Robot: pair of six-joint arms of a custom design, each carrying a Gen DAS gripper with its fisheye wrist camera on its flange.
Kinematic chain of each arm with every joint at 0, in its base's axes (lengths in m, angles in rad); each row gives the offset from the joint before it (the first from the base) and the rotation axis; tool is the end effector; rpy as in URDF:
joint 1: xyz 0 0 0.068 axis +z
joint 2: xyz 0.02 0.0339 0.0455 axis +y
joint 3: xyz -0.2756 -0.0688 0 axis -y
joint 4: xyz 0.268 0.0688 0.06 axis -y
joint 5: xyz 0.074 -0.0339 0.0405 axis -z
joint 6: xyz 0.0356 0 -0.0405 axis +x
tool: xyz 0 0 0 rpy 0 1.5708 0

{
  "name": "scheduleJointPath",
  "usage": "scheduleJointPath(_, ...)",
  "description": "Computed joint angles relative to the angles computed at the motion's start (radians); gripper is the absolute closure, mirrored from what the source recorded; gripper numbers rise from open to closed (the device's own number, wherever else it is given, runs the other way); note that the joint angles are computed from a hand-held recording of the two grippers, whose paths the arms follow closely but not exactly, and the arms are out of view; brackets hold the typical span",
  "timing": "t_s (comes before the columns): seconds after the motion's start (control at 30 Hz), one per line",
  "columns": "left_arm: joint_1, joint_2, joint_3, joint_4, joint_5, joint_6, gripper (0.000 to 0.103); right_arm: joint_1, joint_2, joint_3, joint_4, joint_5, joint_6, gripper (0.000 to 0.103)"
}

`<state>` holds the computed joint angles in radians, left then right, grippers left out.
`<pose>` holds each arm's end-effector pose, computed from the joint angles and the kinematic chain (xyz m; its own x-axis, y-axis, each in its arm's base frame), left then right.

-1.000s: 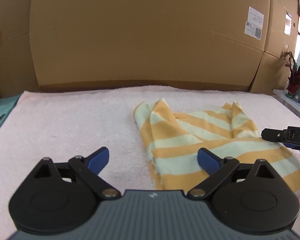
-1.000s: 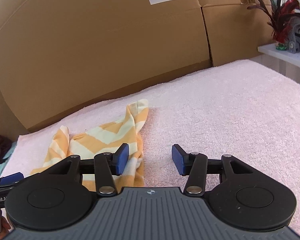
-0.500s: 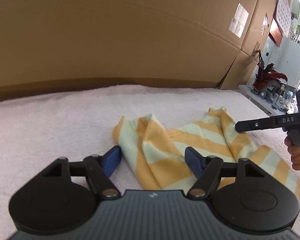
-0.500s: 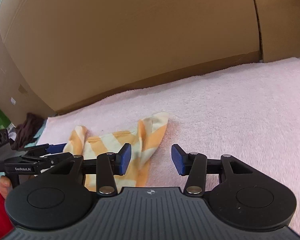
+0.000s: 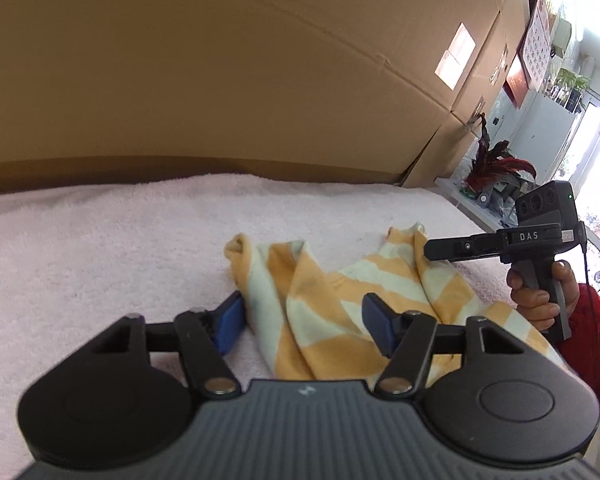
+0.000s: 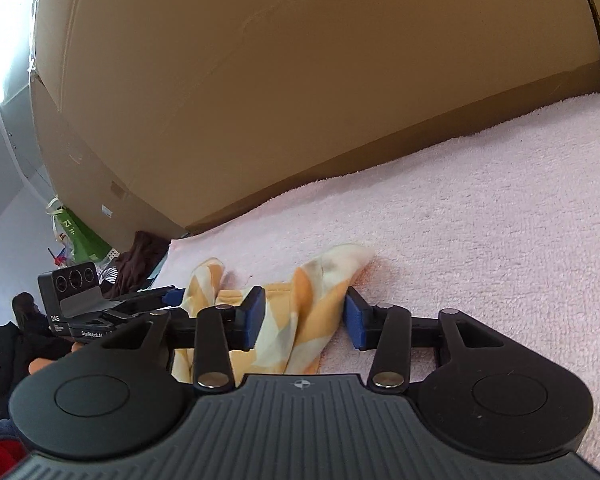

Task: Fold clothes

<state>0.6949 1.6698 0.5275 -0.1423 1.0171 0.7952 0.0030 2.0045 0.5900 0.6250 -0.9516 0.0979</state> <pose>0.2032 0.1300 0.0800 -0.6246 -0.0319 -0.7803 0.4195 0.8290 -0.3697 0.3034 0.0299 0.0410 -0.7628 0.0544 -0.6443 -0.5030 0.5761 0.6442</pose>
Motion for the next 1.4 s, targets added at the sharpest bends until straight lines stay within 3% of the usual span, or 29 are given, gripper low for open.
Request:
scheduleJointPath(0.13, 0.032, 0.113, 0.108, -0.129, 0.065, 0.016, 0.038, -0.015, 0.031, 0.02, 0.022, -0.006, 0.08, 0.082)
scheduleJointPath(0.23, 0.033, 0.131, 0.124, -0.141, 0.081, 0.003, 0.038, -0.014, 0.034, 0.024, 0.029, -0.003, 0.1, 0.084)
scheduleJointPath(0.33, 0.029, 0.115, 0.104, -0.091, 0.066, -0.041, 0.049, -0.013, 0.03, 0.02, 0.037, 0.002, 0.108, 0.084)
scheduleJointPath(0.4, 0.029, 0.12, 0.107, -0.076, 0.055, -0.077, 0.08, -0.007, 0.037, 0.021, 0.059, 0.016, 0.137, 0.089)
scheduleJointPath(0.47, 0.032, 0.134, 0.121, -0.093, 0.051, -0.083, 0.085, -0.002, 0.047, 0.026, 0.077, 0.031, 0.172, 0.096)
scheduleJointPath(0.6, 0.019, 0.089, 0.074, -0.047, 0.042, -0.055, 0.096, -0.006, 0.039, 0.034, 0.04, 0.031, 0.146, 0.097)
scheduleJointPath(0.73, 0.016, 0.06, 0.046, -0.013, 0.04, -0.045, 0.099, -0.002, 0.009, 0.022, 0.008, 0.05, 0.083, 0.096)
scheduleJointPath(1.0, 0.006, 0.043, 0.018, 0.043, 0.039, -0.041, 0.1, 0.005, 0.018, 0.014, 0.052, 0.069, 0.111, 0.097)
scheduleJointPath(1.23, 0.016, -0.092, -0.1, 0.197, 0.003, -0.11, 0.1, 0.013, -0.036, -0.021, 0.091, 0.063, 0.134, 0.096)
scheduleJointPath(1.3, 0.029, -0.18, -0.142, 0.175, 0.0, -0.091, 0.1, 0.005, -0.093, -0.059, 0.111, 0.035, 0.14, 0.096)
scheduleJointPath(1.4, 0.104, -0.311, -0.155, 0.008, 0.069, 0.011, 0.1, -0.019, -0.215, -0.133, 0.116, -0.026, 0.12, 0.096)
